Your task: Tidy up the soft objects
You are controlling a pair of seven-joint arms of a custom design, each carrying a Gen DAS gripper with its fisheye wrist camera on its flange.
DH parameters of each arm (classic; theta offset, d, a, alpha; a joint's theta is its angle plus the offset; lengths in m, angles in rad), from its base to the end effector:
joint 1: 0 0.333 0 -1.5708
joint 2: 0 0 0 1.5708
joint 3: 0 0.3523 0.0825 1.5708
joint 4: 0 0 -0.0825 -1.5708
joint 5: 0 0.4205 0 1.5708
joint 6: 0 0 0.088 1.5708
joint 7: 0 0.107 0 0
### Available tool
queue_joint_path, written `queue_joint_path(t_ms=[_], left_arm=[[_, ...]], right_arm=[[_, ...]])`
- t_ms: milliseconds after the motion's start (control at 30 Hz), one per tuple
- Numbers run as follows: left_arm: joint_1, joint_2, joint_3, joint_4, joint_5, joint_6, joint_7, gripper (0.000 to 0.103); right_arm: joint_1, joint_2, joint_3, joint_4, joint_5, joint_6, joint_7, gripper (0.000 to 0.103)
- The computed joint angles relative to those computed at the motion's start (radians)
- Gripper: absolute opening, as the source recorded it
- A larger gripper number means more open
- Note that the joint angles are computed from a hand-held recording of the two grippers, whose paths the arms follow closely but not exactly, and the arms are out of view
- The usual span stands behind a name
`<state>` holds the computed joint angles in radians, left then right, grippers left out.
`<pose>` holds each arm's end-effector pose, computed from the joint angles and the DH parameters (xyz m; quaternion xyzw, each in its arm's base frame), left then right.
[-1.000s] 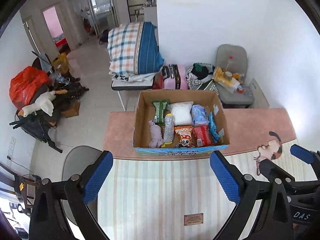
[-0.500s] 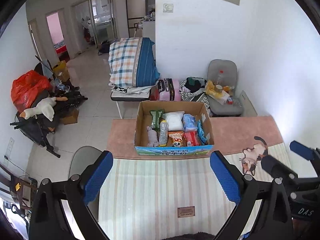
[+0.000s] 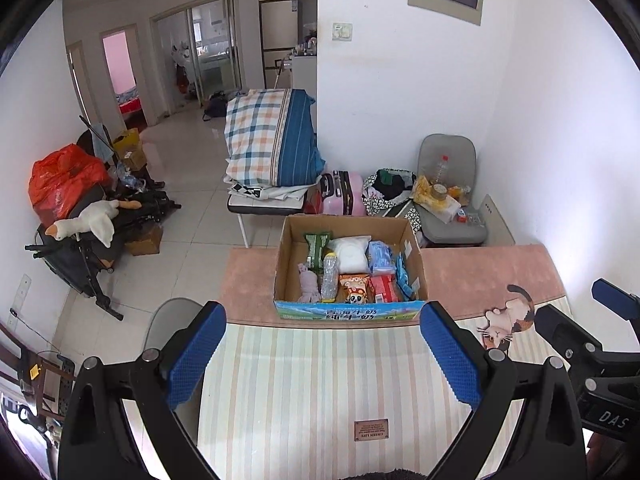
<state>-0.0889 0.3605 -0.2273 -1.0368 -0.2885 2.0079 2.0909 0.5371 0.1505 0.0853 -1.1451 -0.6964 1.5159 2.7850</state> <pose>0.7028 -0.2012 0.7589 -0.3705 0.8603 -0.3284 0.1217 0.5481 0.2970 0.8018 -0.3897 0.8533 -0.3141 0.1460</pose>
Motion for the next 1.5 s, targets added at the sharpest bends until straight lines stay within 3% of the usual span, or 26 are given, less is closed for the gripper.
queue_joint_path(t_ms=[367, 1500], left_arm=[[-0.004, -0.015, -0.002, -0.022, -0.008, 0.036, 0.007, 0.099], [-0.009, 0.001, -0.002, 0.021, 0.004, 0.011, -0.013, 0.099]], right_arm=[[0.022, 0.035, -0.02, 0.068, -0.068, -0.049, -0.016, 0.103], [0.024, 0.021, -0.022, 0.052, -0.1, -0.078, -0.005, 0.103]])
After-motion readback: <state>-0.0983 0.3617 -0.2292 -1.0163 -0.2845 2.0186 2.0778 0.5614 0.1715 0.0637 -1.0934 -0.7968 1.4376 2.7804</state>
